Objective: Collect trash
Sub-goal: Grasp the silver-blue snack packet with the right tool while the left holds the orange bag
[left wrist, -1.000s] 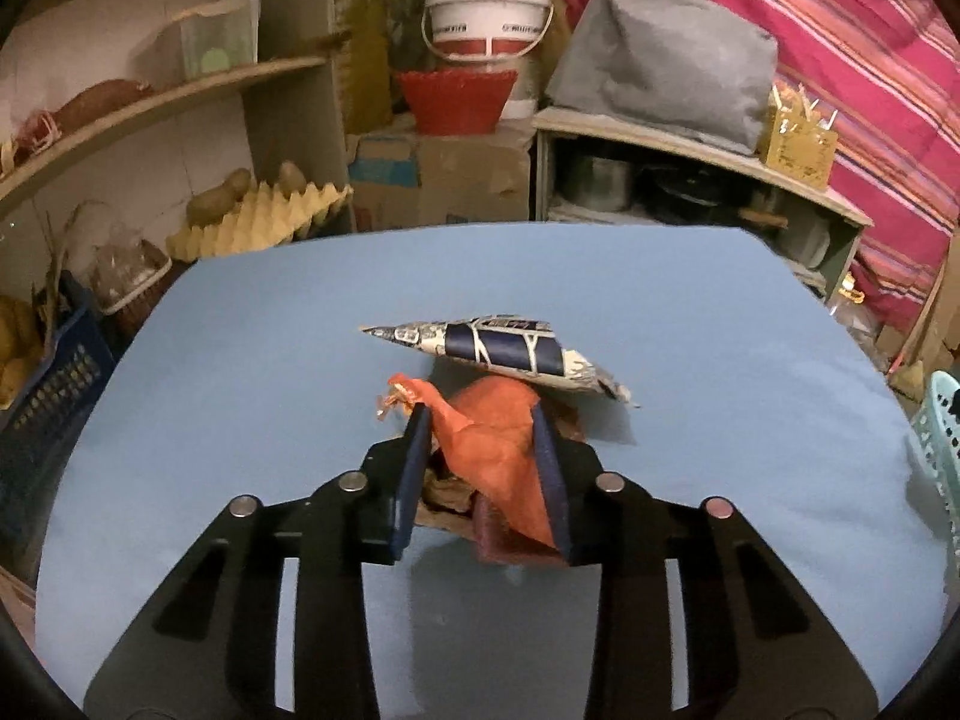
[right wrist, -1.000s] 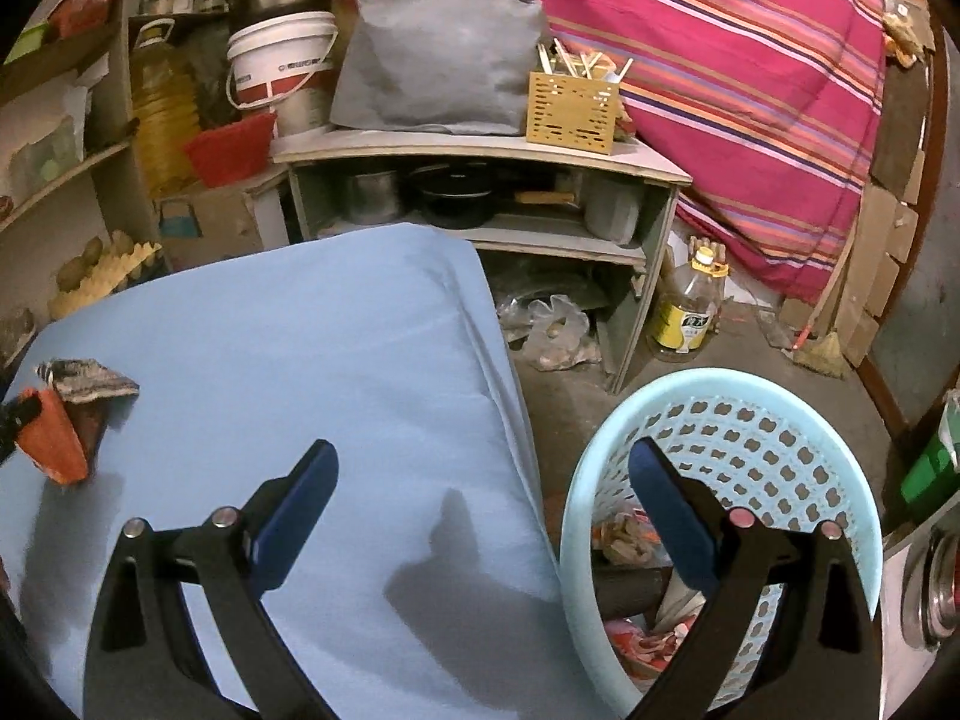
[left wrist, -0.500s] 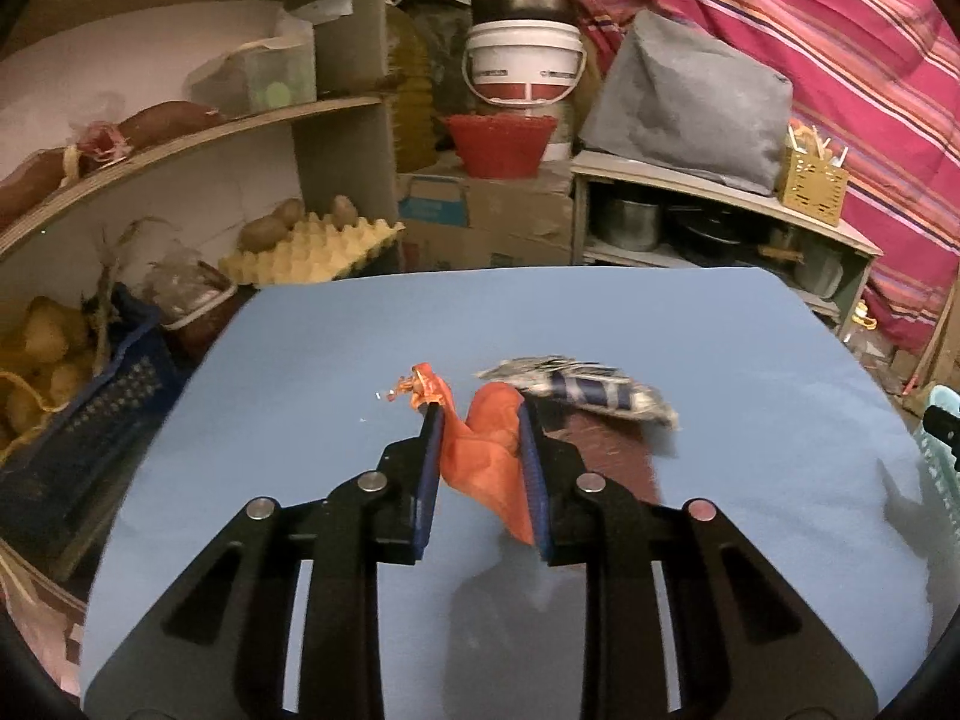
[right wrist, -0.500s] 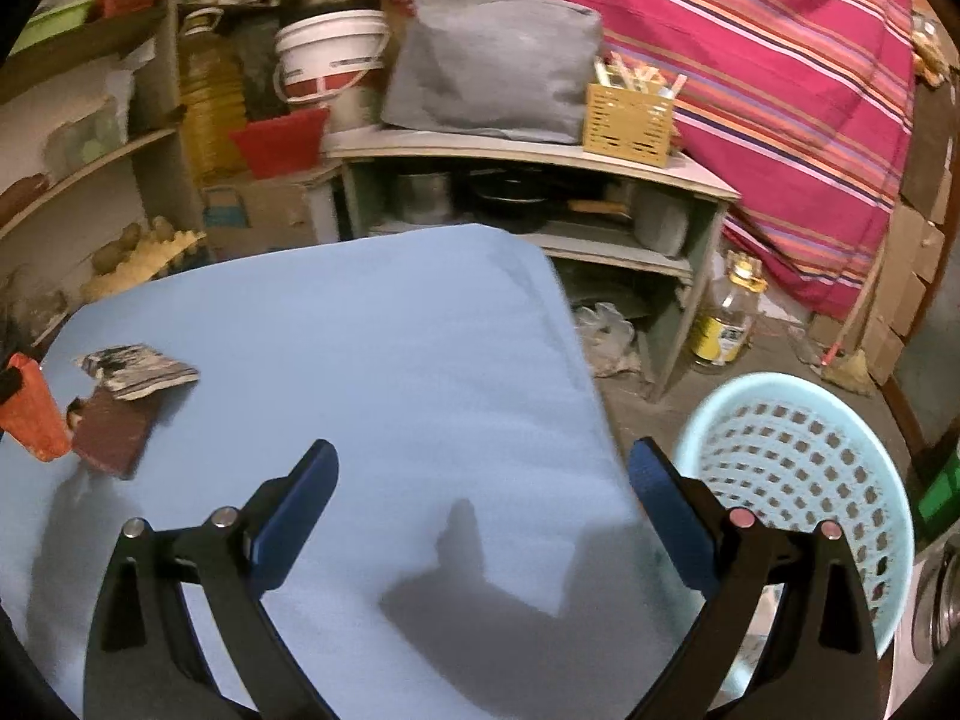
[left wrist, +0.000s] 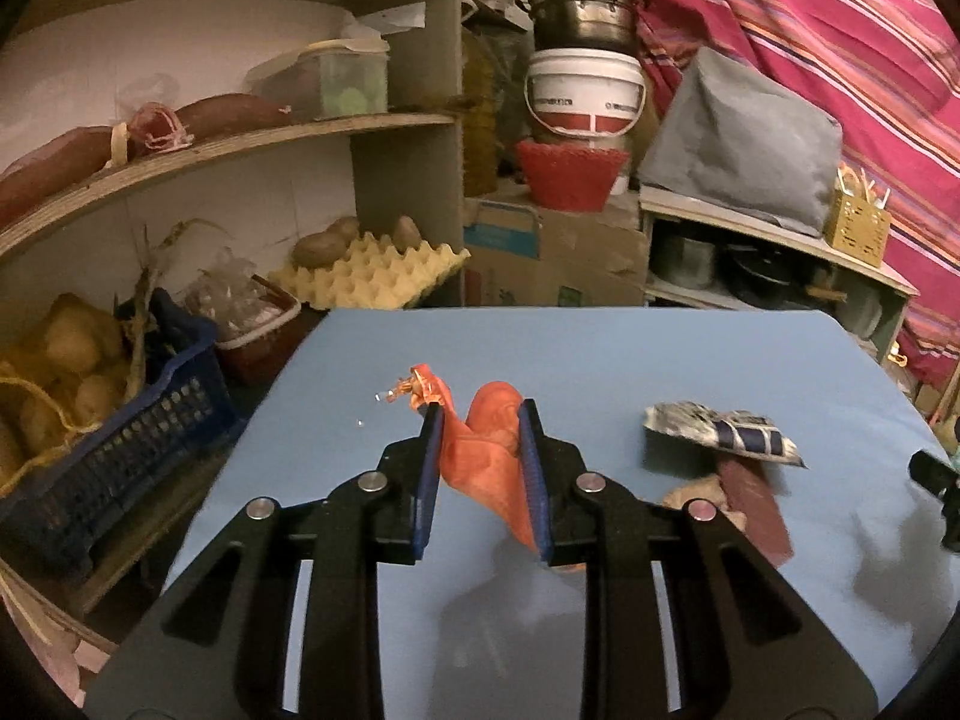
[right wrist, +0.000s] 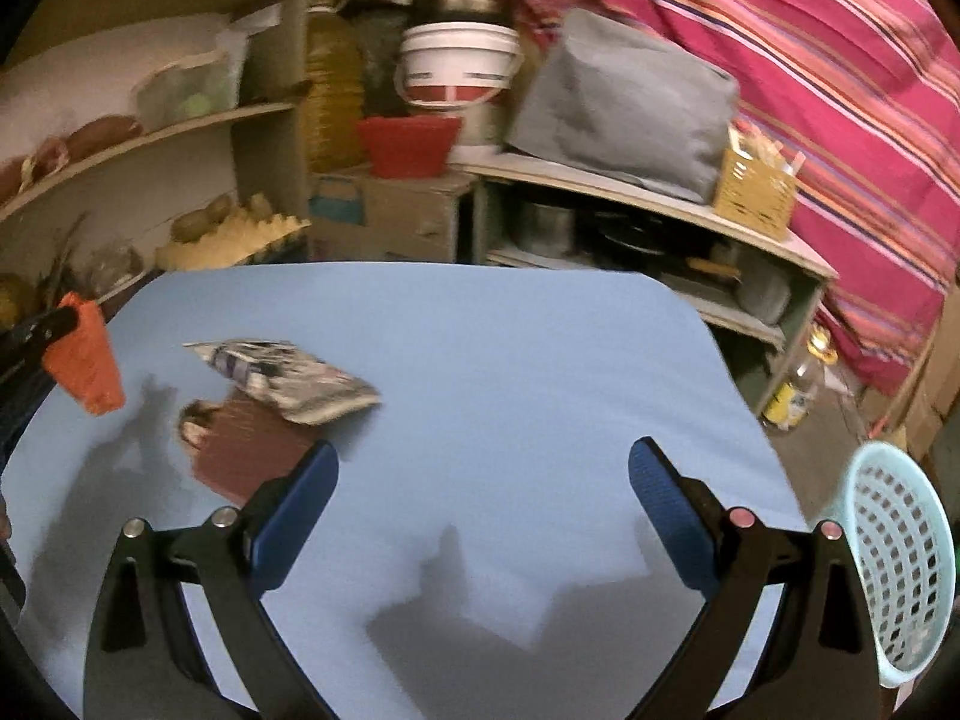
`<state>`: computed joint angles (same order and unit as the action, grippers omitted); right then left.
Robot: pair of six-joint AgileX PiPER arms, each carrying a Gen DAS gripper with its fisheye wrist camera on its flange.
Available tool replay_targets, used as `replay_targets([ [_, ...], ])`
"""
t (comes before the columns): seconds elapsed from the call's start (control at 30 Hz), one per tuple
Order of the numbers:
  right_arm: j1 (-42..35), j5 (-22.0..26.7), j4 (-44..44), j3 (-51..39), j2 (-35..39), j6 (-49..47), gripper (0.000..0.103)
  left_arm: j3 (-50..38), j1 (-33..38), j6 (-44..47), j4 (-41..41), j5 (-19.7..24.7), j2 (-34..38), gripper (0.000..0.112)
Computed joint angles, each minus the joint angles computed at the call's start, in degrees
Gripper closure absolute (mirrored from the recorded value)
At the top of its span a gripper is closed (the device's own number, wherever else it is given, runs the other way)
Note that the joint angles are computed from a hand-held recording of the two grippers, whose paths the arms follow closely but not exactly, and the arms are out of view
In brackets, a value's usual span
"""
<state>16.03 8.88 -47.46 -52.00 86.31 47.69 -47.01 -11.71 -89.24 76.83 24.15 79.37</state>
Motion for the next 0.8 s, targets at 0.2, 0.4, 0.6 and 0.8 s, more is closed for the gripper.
replay_targets([
  [0.2, 9.7, 6.4, 1.5, -8.6, 6.7, 3.0, 0.008, -0.7, 2.7, -0.3, 2.4, -2.9, 1.1, 0.089],
  [0.4, 16.1, 12.2, -2.8, -16.4, 14.3, 6.7, 0.008, -1.2, 5.9, -0.7, 3.4, -7.0, 1.6, 0.089],
  [0.6, 18.2, 17.1, -2.5, -22.5, 19.3, 5.2, 0.008, -2.9, 9.0, 2.2, 0.0, -10.6, 3.2, 0.089],
  [0.8, 18.7, 21.0, 3.7, -29.5, 24.5, -2.4, 0.008, -4.3, 11.1, 3.1, -2.2, -12.8, 4.5, 0.089],
])
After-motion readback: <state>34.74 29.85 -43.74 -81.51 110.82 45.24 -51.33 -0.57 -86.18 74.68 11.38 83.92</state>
